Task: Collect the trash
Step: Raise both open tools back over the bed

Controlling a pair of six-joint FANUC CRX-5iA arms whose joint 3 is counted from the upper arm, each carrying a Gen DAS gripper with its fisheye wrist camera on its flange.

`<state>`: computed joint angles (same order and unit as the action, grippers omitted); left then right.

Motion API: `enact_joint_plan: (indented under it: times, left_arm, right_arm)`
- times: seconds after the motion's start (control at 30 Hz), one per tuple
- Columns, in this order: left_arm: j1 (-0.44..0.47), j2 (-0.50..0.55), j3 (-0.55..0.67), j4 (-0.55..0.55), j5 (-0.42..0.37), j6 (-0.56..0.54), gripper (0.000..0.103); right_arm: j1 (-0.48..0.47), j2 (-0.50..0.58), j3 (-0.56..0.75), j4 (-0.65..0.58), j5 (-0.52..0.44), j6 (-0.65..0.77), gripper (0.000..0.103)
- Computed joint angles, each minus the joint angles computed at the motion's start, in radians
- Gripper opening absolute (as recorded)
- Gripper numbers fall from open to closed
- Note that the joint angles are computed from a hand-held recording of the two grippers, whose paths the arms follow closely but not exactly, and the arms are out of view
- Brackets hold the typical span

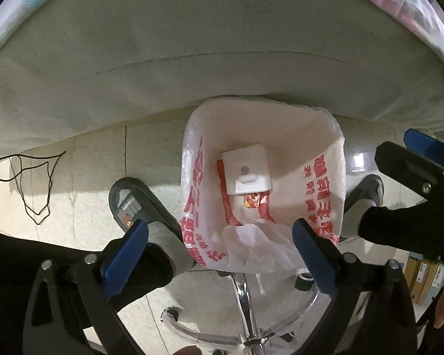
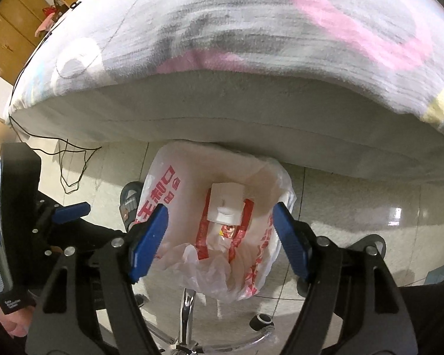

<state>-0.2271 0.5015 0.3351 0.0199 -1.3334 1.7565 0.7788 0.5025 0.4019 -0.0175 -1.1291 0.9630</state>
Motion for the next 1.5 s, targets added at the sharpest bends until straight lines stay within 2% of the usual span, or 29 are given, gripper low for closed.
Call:
enact_joint_plan:
  times: [0.37,0.47,0.57,0.73,0.87,1.0,1.13,1.23,1.43,1.5]
  left_arm:
    - [0.014,-0.028,-0.033,0.033,0.048,-0.019,0.095]
    - [0.023,-0.032,-0.043,0.057,0.056,-0.022,0.095]
    - [0.035,-0.043,-0.064,0.097,0.075,-0.028,0.095]
    - [0.023,-0.045,-0.057,0.086,0.068,-0.035,0.095]
    - [0.024,-0.07,-0.08,0.089,0.097,-0.022,0.095]
    - [0.015,-0.104,-0.082,0.034,0.124,0.006,0.095]
    - [0.015,-0.135,-0.081,-0.002,0.133,0.044,0.095]
    - [0.015,-0.16,-0.085,-0.012,0.155,0.054,0.095]
    - [0.015,-0.199,-0.055,-0.044,0.18,0.085,0.095]
    - [0.014,-0.207,-0.044,-0.049,0.191,0.095,0.095]
  right_arm:
    - [0.0,-0.019,-0.022,-0.001,0.017,0.004,0.072]
    - [0.002,-0.03,-0.028,-0.004,0.022,0.013,0.08]
    - [0.003,-0.039,-0.037,-0.009,0.032,0.012,0.08]
    - [0.007,-0.046,-0.048,0.004,0.04,0.007,0.083]
    - [0.007,-0.064,-0.06,0.003,0.056,0.005,0.084]
    - [0.019,-0.115,-0.114,0.057,0.121,-0.021,0.085]
    - [0.027,-0.194,-0.19,0.124,0.214,-0.078,0.092]
    - [0.034,-0.248,-0.252,0.201,0.277,-0.154,0.093]
    - [0.057,-0.362,-0.389,0.441,0.41,-0.327,0.096]
    - [0.053,-0.389,-0.411,0.467,0.445,-0.348,0.096]
